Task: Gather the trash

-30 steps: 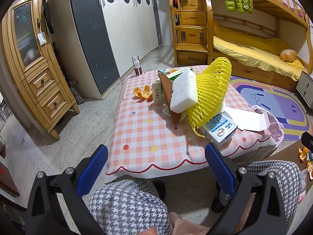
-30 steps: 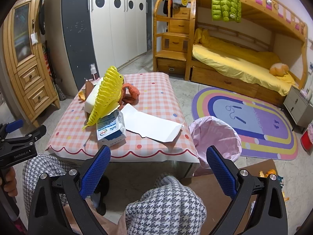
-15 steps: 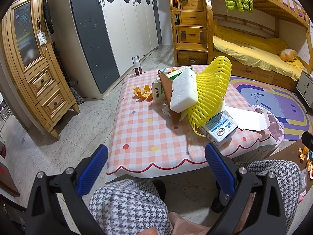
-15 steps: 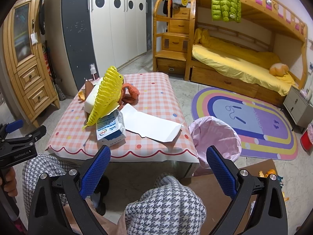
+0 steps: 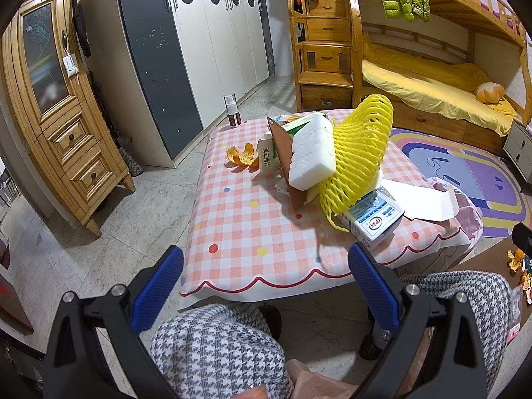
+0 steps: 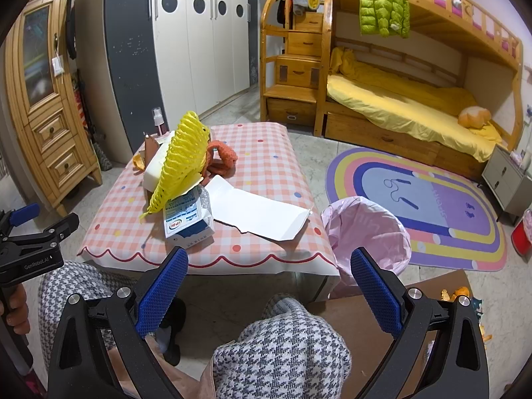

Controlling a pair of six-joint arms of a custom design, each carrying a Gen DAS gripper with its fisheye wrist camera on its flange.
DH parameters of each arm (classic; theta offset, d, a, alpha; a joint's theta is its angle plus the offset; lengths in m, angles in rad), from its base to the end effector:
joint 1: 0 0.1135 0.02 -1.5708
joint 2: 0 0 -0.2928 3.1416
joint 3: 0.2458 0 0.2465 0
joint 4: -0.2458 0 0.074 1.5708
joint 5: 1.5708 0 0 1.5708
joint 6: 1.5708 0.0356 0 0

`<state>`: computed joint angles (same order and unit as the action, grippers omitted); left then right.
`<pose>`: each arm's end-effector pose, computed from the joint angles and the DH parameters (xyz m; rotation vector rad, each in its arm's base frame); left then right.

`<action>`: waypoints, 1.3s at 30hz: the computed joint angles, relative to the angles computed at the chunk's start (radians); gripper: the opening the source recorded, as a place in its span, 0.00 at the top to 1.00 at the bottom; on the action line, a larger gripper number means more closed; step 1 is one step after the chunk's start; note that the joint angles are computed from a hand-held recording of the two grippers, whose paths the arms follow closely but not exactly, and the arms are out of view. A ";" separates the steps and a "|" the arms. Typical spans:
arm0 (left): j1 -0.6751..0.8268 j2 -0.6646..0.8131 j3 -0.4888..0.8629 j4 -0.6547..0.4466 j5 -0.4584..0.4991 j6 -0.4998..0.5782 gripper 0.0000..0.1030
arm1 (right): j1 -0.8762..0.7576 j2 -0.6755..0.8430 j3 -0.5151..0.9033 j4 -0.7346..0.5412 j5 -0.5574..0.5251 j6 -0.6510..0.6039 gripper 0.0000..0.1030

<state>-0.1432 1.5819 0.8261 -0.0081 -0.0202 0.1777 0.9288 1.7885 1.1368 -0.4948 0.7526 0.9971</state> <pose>0.3144 -0.0446 0.2101 0.3631 2.3064 0.0408 0.2296 0.2664 0.2109 0.2733 2.2848 -0.1120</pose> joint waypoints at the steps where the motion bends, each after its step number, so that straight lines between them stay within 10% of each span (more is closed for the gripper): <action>1: 0.001 0.002 0.004 -0.003 0.000 0.000 0.07 | -0.001 0.000 -0.001 0.002 -0.001 -0.001 0.06; 21: -0.075 0.189 0.117 0.080 0.124 0.000 0.07 | -0.137 0.060 -0.015 0.201 -0.016 -0.180 0.06; 39: -0.210 0.503 0.451 0.047 0.090 0.089 0.60 | -0.282 0.107 -0.019 0.337 -0.122 -0.296 0.06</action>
<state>-0.3527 2.0847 1.2775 0.0390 0.0695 0.2672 0.6468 1.8958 1.1174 -0.1574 0.6304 0.7007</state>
